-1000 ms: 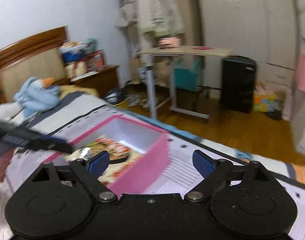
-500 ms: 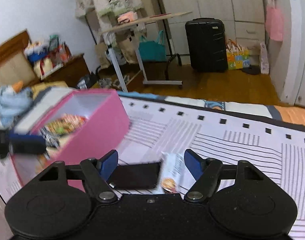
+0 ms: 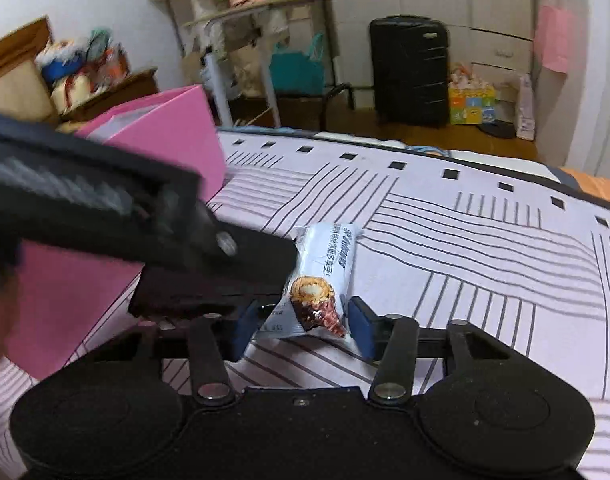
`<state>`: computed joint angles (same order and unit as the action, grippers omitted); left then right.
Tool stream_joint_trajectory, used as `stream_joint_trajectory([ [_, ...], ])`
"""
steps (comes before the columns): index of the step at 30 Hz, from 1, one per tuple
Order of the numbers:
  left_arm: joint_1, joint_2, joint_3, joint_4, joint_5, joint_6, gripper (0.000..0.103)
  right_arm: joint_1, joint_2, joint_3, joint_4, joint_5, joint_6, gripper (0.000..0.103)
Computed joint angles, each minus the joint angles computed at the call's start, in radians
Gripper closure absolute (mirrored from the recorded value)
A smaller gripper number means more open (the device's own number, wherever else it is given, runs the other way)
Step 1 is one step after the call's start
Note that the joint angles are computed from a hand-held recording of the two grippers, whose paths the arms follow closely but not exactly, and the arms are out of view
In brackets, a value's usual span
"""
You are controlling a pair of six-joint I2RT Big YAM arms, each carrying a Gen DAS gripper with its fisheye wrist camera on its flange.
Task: Organize snacks
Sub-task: 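Move the left tool to the white snack bar and grasp it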
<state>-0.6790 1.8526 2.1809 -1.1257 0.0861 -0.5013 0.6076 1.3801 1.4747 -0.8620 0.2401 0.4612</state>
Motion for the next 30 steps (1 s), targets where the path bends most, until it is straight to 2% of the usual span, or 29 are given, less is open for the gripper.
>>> stream_joint_trajectory([
  [4,0.013,-0.001,-0.066,0.057,0.082,-0.043,0.055,0.015,-0.015,-0.020,0.016,0.024,0.034,0.057],
  [7,0.012,0.019,-0.066,0.050,0.106,-0.061,0.055,0.042,-0.010,-0.012,-0.005,0.072,0.026,0.060],
  [10,0.012,0.004,-0.100,0.085,0.140,-0.077,0.056,0.069,-0.012,-0.006,-0.028,0.125,0.032,0.062],
  [14,-0.001,-0.011,-0.110,0.069,0.130,-0.036,0.058,0.106,-0.022,0.001,-0.062,0.168,0.073,0.062],
  [23,-0.005,-0.071,-0.100,-0.054,0.156,-0.017,0.058,0.188,-0.003,0.135,-0.247,0.182,0.154,0.062],
  [30,-0.022,-0.153,-0.099,-0.148,0.107,0.020,0.058,0.280,0.050,0.290,-0.411,0.246,0.178,0.062],
])
